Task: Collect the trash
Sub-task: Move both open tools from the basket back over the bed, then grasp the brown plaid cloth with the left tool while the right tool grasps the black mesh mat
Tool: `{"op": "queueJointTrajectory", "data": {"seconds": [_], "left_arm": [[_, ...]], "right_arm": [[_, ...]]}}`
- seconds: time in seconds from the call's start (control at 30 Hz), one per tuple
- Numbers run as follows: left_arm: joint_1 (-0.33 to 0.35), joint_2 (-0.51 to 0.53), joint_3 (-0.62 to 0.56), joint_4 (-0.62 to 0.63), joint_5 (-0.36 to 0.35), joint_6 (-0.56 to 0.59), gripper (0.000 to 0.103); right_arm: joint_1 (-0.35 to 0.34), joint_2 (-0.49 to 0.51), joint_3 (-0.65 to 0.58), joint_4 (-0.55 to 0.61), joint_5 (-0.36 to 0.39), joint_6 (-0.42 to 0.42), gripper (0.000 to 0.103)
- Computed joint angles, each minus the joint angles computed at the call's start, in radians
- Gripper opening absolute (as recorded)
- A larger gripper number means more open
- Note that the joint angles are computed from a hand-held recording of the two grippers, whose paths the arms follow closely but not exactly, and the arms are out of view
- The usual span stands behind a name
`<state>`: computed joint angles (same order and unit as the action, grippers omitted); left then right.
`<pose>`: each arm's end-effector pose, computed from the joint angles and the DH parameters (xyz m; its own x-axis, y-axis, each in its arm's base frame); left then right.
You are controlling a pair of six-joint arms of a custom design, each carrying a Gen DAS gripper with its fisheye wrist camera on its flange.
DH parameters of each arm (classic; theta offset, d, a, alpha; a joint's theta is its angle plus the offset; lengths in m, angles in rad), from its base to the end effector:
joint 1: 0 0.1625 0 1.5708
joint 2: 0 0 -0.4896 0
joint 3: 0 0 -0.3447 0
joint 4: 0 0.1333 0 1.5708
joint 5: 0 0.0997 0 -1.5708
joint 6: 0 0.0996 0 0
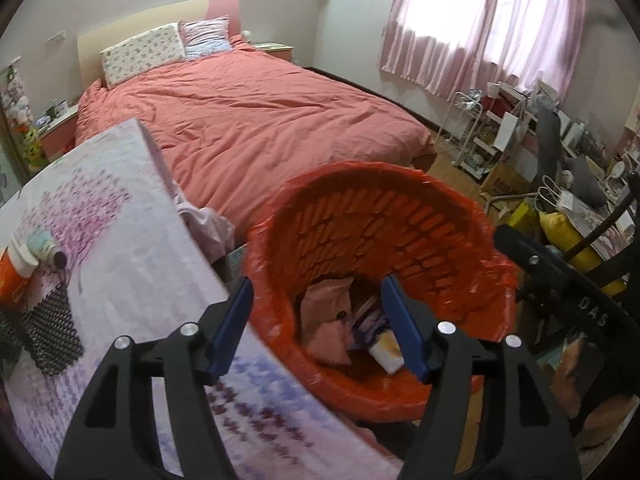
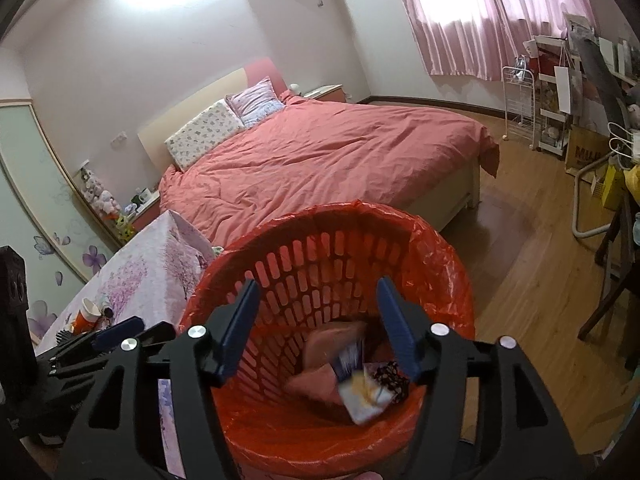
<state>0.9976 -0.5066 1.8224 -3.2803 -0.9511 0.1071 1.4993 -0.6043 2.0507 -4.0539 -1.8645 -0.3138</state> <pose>-0.1855 -0.6399 0.0299 -0.7466 0.3358 -0.5743 0.5840 0.7443 -0.3241 0.0629 -0.5845 0.1359 -0.9024 0.1447 0.4059 -0.2546 0.5808 -0.7732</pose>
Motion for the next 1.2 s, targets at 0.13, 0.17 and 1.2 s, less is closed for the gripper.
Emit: {"op": "queueJointTrajectory", "data": {"seconds": [0.13, 0.17, 1.2], "left_arm": [[0.004, -0.020, 0.043, -0.050, 0.048, 0.017, 0.070], [0.005, -0.027, 0.057, -0.069, 0.063, 0.025, 0.071], [0.261, -0.450, 0.406, -0.399, 0.357, -0.039, 0.072]], "right_arm": [[0.018, 0.007, -0.013, -0.003, -0.032, -0.027, 0.066], [0.024, 0.010, -0.013, -0.009, -0.040, -0.034, 0.066], [0.245, 0.198, -0.101, 0.024, -0.159, -0.229, 0.077]]}}
